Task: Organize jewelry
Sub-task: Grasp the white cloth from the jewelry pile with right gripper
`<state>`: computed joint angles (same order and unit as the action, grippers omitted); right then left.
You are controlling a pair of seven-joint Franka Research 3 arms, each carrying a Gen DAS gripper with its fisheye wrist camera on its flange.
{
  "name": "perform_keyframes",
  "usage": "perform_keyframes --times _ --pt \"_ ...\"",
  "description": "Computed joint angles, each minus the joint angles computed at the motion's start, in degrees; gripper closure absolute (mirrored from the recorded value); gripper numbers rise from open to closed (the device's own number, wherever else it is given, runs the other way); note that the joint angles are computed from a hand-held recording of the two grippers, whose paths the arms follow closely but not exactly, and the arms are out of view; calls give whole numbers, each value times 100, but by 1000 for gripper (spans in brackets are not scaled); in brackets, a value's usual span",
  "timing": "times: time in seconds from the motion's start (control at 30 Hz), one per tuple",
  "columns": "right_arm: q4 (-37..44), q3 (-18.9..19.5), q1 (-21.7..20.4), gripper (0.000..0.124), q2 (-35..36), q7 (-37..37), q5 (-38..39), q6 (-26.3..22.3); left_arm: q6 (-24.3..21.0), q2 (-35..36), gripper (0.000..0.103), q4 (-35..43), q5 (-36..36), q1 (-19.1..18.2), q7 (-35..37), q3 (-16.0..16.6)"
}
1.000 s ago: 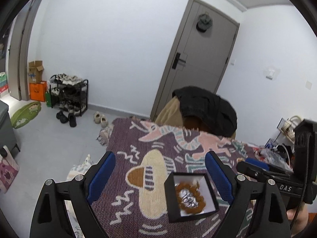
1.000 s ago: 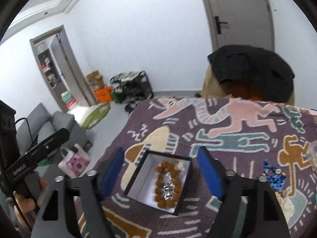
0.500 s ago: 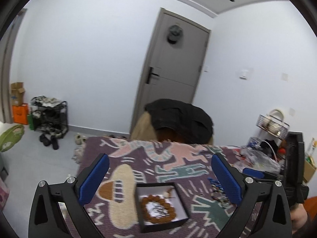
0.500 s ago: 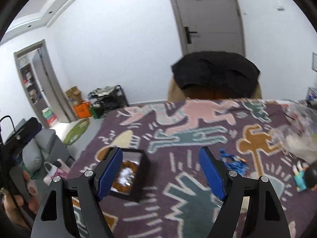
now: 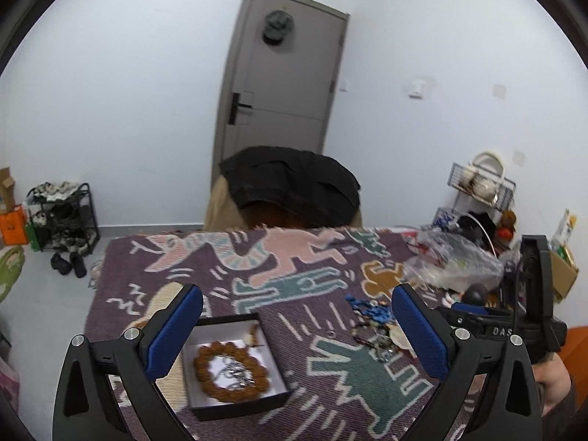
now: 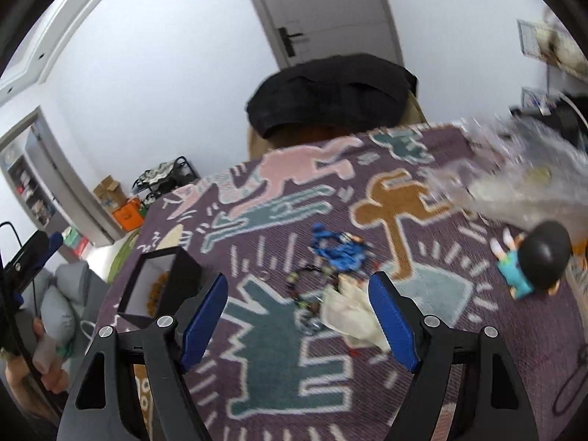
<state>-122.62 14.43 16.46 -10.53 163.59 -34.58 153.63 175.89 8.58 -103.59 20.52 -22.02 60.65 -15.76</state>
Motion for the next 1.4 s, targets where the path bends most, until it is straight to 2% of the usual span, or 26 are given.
perform_keyframes --times 0.1,0.2,0.37,0.47,0.53,0.6,0.63,0.8,1.0,1.17,1.4 --pt "-210 -63 -20 46 -94 -22 180 16 -136 181 2 168 -579 204 653 -422" --pt "-358 -116 -38 46 -95 -175 441 85 -350 375 7 376 -1210 330 1253 -771" --pt "-468 -143 -79 46 10 -334 693 121 -724 679 19 746 -1339 43 1389 -660" --pt "-494 -215 -62 49 154 -476 871 209 -904 843 23 937 -1383 -73 1392 -606" --pt "-484 -284 -13 70 271 -648 1068 222 -1039 955 26 1063 -1449 -106 1419 -614" --pt "-568 -415 83 116 353 -991 1531 414 -1141 1039 28 1166 -1482 -149 1430 -604" --pt "-649 -459 107 119 348 -1115 1708 568 -1201 1093 29 1234 -1487 -177 1434 -596" --pt "-1018 -296 -155 120 61 -832 1351 1085 -1547 1454 30 1688 -1500 -328 1497 -590" --pt "-1272 84 -679 120 -386 -352 901 1144 -2047 1992 42 2385 -1573 -528 1581 -589" --pt "-1504 339 -1055 120 -745 -62 732 1210 -2751 2602 61 3297 -1507 -831 1489 -439" --pt "-1860 613 -1478 120 -1178 -4 872 1386 -3783 3457 79 4632 -1573 -1177 1400 -281"
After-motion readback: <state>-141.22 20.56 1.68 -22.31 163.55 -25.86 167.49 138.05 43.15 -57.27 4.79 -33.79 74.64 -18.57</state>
